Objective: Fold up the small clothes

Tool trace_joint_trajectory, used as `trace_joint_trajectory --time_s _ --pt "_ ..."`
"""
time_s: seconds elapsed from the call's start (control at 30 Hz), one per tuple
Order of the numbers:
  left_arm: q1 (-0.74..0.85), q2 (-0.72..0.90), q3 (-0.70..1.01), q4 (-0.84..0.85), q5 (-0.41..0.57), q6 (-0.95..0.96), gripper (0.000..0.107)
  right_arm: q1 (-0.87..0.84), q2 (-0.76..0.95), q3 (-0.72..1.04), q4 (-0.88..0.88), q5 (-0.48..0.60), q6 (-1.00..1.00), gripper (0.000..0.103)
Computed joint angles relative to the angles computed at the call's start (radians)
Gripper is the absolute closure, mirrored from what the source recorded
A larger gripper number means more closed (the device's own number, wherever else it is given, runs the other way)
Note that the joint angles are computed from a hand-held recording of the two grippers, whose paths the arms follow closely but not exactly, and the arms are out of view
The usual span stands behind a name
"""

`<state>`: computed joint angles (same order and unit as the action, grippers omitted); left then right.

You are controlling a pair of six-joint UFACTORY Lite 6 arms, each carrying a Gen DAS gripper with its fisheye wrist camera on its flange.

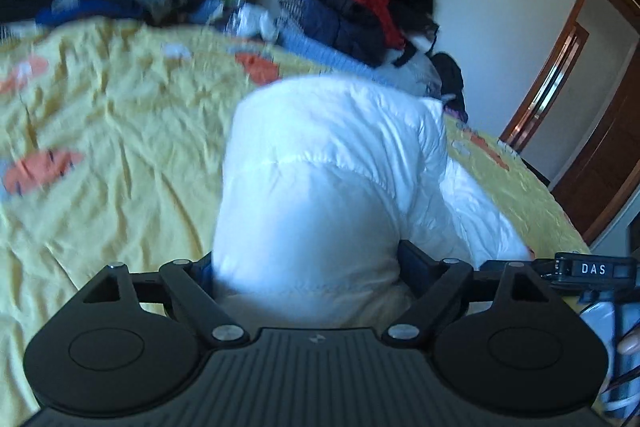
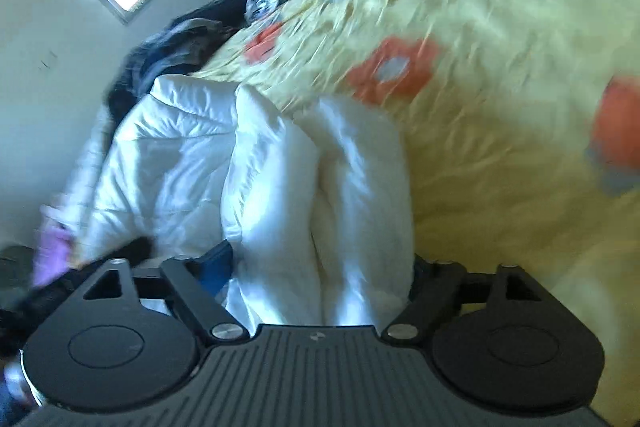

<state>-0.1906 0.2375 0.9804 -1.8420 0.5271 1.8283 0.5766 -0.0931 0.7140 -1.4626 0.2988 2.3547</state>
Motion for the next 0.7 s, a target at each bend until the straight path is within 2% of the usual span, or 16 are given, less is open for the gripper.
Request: trace_joint_trajectory --time_s 0.1,0.17,0.27,0.37,0.43,0.57,0.7 --pt "-0.044 -0.127 -0.119 -0.272 -0.036 0.314 0.021 0.121 -0.013 0.078 0.271 0.266 -0.285 0.014" --pt "-0.054 -0.227 -0.216 -0.418 0.011 0.523 0.021 0.196 -0.008 0.134 0.337 0.450 -0.361 0.013" --pt "-0.102 -0.335 -0.342 -0.650 0.096 0.837 0.021 0.278 -0.009 0.163 0.348 0.633 -0.376 0.012" --pt "-0.160 -0.373 -0.384 -0.761 0.105 0.995 0.019 0.281 -0.090 0.101 0.348 0.627 -0.349 0.012" --pt "-0.193 -0.376 -0.386 -0.841 0.080 1.068 0.019 0.264 -0.078 0.111 0.348 0.626 -0.356 0.012" --pt "-0.188 -0.406 -0.402 -0.833 0.057 1.044 0.019 0.283 -0.080 0.112 0.366 0.652 -0.377 0.012" --pt "-0.185 -0.437 -0.438 -0.865 0.056 1.097 0.019 0.289 -0.069 0.120 0.366 0.667 -0.369 0.012"
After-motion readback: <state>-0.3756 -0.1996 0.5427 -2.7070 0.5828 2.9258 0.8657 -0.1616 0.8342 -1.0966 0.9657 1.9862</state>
